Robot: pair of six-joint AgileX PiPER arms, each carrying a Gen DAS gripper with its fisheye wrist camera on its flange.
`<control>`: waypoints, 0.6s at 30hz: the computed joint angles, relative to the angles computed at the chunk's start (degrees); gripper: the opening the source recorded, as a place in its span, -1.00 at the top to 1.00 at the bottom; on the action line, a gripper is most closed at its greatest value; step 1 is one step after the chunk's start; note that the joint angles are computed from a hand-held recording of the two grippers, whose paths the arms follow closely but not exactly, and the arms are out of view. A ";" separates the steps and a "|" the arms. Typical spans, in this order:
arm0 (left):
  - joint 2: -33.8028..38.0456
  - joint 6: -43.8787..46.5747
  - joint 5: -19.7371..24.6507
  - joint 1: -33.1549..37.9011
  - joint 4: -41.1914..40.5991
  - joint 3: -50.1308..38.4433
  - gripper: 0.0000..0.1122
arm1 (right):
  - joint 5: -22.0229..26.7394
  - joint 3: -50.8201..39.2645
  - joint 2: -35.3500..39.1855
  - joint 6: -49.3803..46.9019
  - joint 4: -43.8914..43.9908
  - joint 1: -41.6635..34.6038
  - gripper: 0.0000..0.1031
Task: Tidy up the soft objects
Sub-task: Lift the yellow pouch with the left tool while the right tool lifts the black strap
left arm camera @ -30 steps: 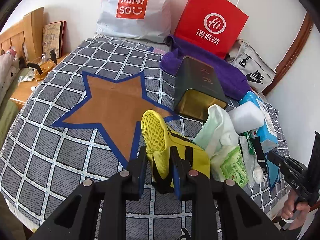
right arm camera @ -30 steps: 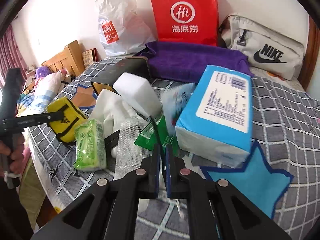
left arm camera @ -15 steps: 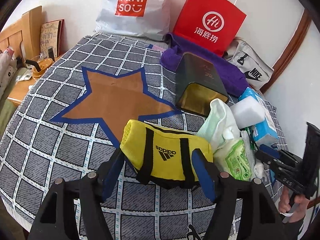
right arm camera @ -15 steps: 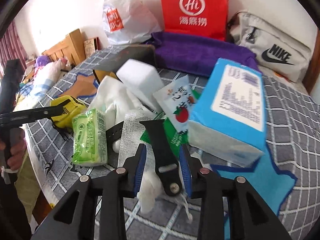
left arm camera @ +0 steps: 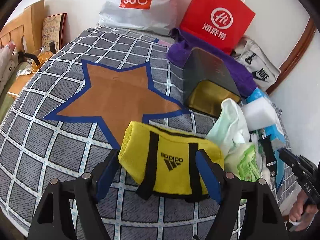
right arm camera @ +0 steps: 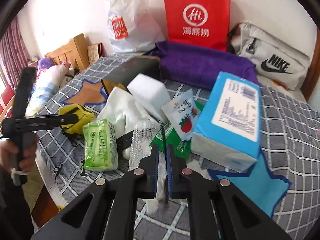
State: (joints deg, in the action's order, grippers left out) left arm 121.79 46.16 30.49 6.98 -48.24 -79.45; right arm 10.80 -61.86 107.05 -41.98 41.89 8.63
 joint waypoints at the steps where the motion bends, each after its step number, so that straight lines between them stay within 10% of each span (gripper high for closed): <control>1: 0.18 2.77 -0.25 0.22 -2.93 0.37 -0.21 | -0.49 1.36 -1.24 -1.59 1.79 -0.30 0.86; 6: 0.49 5.60 -1.74 -0.66 -3.86 0.61 0.49 | -0.09 3.55 -2.89 -0.09 1.31 -1.68 0.83; 10: 0.75 6.57 -0.01 0.29 -5.61 0.36 0.58 | -0.05 1.57 -0.12 3.19 -2.03 -1.54 0.51; 18: -1.88 9.98 -0.57 0.75 -8.00 3.59 0.62 | 2.28 -6.05 8.68 15.97 -13.87 -0.94 0.56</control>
